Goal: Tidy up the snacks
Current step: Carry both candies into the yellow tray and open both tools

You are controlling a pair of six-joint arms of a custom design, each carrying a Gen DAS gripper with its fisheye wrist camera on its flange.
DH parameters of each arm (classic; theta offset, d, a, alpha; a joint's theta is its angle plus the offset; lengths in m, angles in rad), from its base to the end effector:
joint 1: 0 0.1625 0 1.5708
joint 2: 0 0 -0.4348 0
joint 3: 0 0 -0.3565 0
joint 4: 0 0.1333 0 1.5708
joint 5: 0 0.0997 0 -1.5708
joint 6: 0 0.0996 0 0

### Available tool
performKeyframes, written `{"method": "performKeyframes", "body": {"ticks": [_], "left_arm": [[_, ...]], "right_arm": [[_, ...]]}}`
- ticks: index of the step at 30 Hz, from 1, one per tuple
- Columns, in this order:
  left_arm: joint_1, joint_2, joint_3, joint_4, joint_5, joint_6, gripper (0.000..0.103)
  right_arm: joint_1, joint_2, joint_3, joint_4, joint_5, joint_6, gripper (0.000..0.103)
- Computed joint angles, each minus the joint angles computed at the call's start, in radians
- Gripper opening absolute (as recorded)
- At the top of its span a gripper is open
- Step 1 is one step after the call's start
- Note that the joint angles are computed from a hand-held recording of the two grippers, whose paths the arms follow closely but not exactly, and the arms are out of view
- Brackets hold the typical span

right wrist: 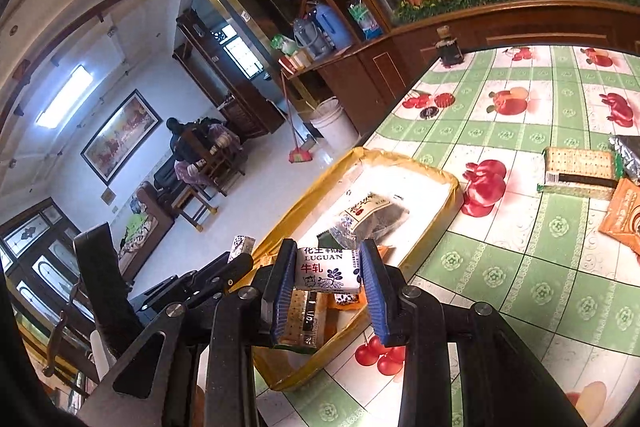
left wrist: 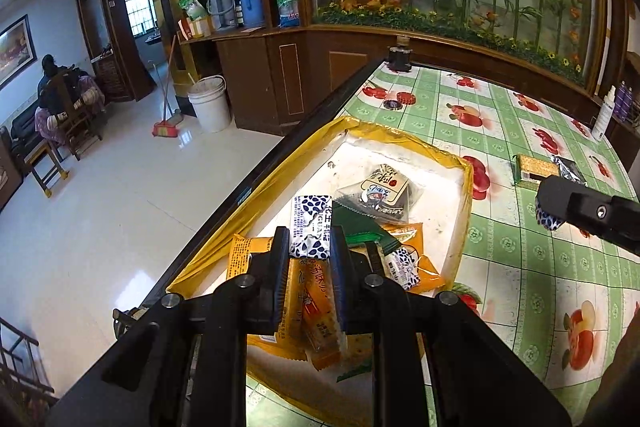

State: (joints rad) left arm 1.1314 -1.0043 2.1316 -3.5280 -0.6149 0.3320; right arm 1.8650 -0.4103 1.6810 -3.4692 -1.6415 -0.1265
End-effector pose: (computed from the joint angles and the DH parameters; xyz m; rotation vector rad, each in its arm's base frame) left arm -0.0167 -0.5402 0.2422 0.3385 2.0800 -0.9609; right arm 0.3073 -0.5789 -0.0265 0.5872 -2.9134 0.9700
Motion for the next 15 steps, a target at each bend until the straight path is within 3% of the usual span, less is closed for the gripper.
{"method": "performKeyframes", "body": {"ticks": [15], "left_arm": [[0.061,0.024,-0.065,0.056,-0.009,-0.011,0.017]], "right_arm": [[-0.022,0.082,-0.125,0.128,-0.007,0.019,0.035]]}}
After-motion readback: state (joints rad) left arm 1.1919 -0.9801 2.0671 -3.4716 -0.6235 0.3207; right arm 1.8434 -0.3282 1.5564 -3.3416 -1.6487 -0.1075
